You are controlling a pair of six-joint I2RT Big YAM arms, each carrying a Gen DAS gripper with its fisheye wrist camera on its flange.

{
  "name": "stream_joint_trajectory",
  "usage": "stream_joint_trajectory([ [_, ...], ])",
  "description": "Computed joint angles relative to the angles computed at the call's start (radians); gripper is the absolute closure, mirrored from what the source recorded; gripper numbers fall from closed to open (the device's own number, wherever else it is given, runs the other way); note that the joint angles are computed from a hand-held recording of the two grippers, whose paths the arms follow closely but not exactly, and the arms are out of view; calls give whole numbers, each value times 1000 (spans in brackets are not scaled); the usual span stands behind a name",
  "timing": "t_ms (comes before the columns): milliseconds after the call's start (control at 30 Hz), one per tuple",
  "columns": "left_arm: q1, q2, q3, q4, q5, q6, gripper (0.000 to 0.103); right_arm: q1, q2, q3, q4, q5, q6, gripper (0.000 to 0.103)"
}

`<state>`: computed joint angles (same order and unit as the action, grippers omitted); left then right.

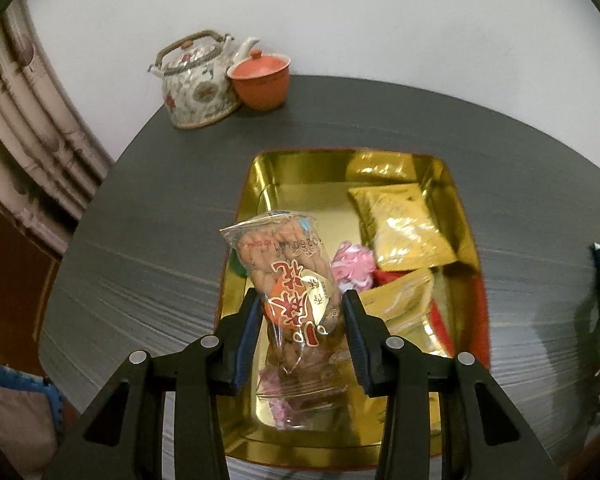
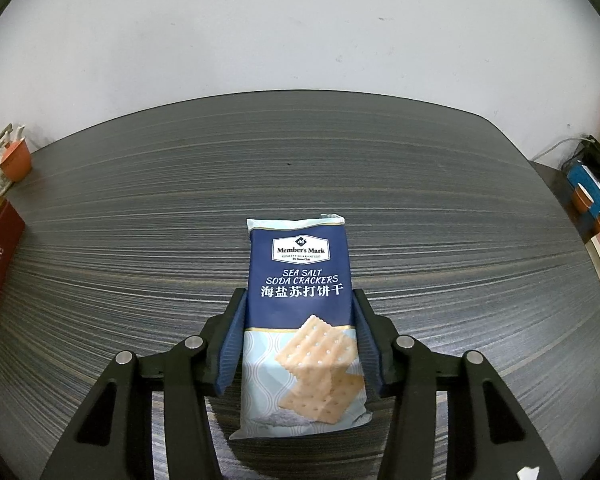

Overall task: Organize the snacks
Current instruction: 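Carry the snack bag with the left gripper into the tin and release, then carry the soda cracker pack with the right gripper over the tin and release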

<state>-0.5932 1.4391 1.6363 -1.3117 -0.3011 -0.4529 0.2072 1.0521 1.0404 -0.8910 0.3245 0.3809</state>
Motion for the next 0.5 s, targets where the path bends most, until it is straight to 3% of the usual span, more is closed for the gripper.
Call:
stream_joint_trajectory([
  [433,2,-25,-78,43,-39,34,59,60,4,59,-31,15,6,57],
  [500,3,-32,-86,50,-41,42,46,81,10,73,-34,20,5,57],
])
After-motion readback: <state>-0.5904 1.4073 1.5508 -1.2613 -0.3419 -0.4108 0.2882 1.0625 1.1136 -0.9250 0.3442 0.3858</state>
